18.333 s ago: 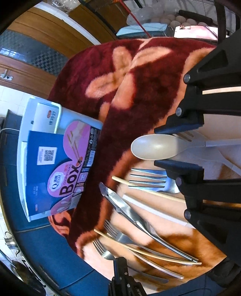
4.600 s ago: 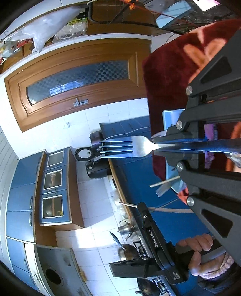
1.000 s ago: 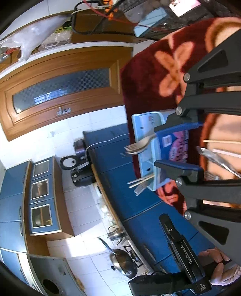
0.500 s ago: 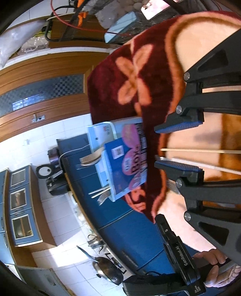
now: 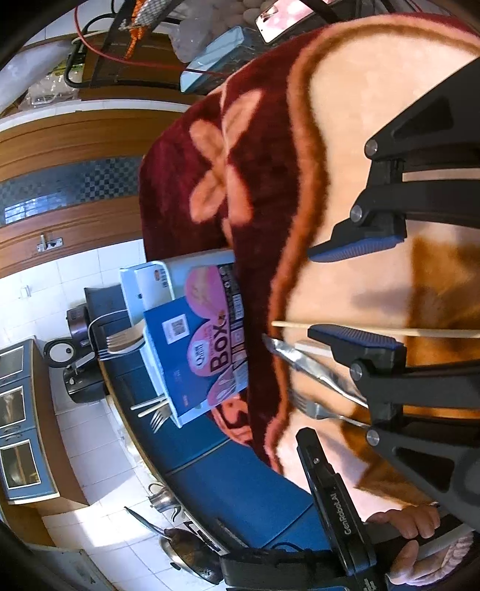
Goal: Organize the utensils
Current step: 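Close the left tool on the steel fork and lift it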
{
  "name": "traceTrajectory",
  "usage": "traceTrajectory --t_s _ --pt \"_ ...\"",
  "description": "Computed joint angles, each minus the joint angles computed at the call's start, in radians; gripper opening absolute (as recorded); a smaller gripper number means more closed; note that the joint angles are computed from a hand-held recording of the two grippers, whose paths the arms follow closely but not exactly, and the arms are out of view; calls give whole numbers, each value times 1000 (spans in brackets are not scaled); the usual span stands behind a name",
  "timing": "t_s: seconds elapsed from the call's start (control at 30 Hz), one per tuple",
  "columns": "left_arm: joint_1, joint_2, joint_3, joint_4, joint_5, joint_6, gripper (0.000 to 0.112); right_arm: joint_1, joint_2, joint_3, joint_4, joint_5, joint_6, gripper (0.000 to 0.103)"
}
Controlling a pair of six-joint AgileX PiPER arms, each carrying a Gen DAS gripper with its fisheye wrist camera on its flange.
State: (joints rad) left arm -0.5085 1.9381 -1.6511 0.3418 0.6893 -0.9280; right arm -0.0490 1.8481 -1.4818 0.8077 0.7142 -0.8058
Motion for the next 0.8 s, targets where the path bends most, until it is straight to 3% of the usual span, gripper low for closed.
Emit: traceTrajectory --t_s 0.27,0.37,0.63,0.73,0.8 --pt "33 35 -20 -192 -31 147 29 -15 12 11 10 18 -12 39" --pt "36 43 -28 -239 -41 190 20 -20 17 10 15 22 -14 39" --pt "37 60 -48 -276 -47 214 16 -30 28 7 21 32 -17 39" --pt "35 68 -59 -313 -48 252 5 -32 29 11 22 33 -20 39" --pt "26 81 -77 -306 -35 254 3 -31 31 9 22 35 -19 39"
